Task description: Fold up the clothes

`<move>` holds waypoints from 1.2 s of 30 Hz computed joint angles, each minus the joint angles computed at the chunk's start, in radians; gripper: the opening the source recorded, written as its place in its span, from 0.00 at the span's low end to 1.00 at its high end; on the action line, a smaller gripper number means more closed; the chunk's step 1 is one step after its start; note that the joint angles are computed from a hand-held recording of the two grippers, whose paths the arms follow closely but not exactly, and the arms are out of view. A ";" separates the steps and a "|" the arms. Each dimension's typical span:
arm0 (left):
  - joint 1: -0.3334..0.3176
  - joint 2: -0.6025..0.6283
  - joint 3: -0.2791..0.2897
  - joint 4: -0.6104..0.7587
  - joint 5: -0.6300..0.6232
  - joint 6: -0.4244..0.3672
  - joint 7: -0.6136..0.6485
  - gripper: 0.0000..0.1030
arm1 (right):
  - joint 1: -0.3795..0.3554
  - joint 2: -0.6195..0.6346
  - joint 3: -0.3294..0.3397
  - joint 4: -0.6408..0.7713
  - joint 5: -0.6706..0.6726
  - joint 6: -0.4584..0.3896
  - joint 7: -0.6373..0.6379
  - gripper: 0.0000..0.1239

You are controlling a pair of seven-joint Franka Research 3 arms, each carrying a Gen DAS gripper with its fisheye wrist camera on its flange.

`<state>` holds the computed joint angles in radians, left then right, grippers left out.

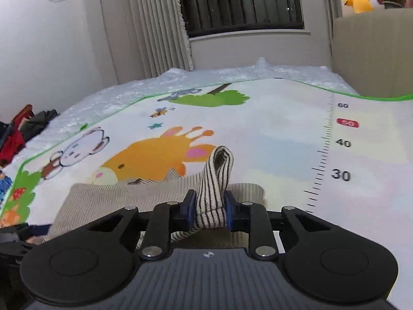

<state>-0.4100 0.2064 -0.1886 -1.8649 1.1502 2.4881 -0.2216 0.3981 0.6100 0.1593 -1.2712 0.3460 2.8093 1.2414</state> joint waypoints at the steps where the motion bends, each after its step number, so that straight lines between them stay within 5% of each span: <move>1: 0.001 -0.006 -0.001 0.001 -0.014 -0.006 -0.001 1.00 | 0.022 0.002 -0.036 -0.001 -0.028 -0.023 0.036 0.19; 3: 0.002 -0.017 -0.005 0.004 -0.039 -0.018 -0.004 1.00 | 0.058 0.014 -0.093 -0.017 -0.091 -0.040 0.097 0.22; 6: -0.020 -0.042 -0.008 0.010 0.077 -0.026 -0.084 1.00 | 0.063 0.008 -0.094 -0.081 -0.122 0.050 0.102 0.28; 11: -0.019 -0.013 -0.010 0.066 0.323 0.098 -0.194 1.00 | 0.041 0.005 -0.077 -0.078 -0.116 0.041 0.135 0.41; 14: 0.015 0.057 -0.008 0.092 0.177 0.183 -0.069 1.00 | 0.011 0.000 -0.055 -0.064 -0.077 0.021 0.157 0.45; 18: -0.007 0.065 0.043 0.068 0.256 0.245 -0.191 1.00 | 0.003 -0.062 -0.044 -0.139 -0.082 0.126 0.119 0.41; 21: -0.014 0.078 0.039 0.080 0.234 0.220 -0.149 1.00 | -0.054 -0.077 0.059 -0.141 -0.033 0.169 -0.006 0.27; 24: -0.024 0.083 0.040 0.090 0.216 0.201 -0.118 1.00 | -0.088 -0.050 0.140 -0.080 0.050 0.116 -0.097 0.27; 29: -0.024 0.072 0.053 0.076 0.262 0.230 -0.181 1.00 | 0.052 0.064 -0.039 0.074 -0.047 -0.064 0.062 0.27; 36: -0.006 0.061 0.050 0.059 0.345 0.262 -0.287 1.00 | 0.038 0.103 -0.009 0.160 -0.045 -0.115 0.046 0.33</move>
<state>-0.4165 0.2674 -0.1386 -1.8062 1.4950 2.7499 -0.5086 0.4358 0.7128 0.1499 -1.1108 0.3013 2.6946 1.2873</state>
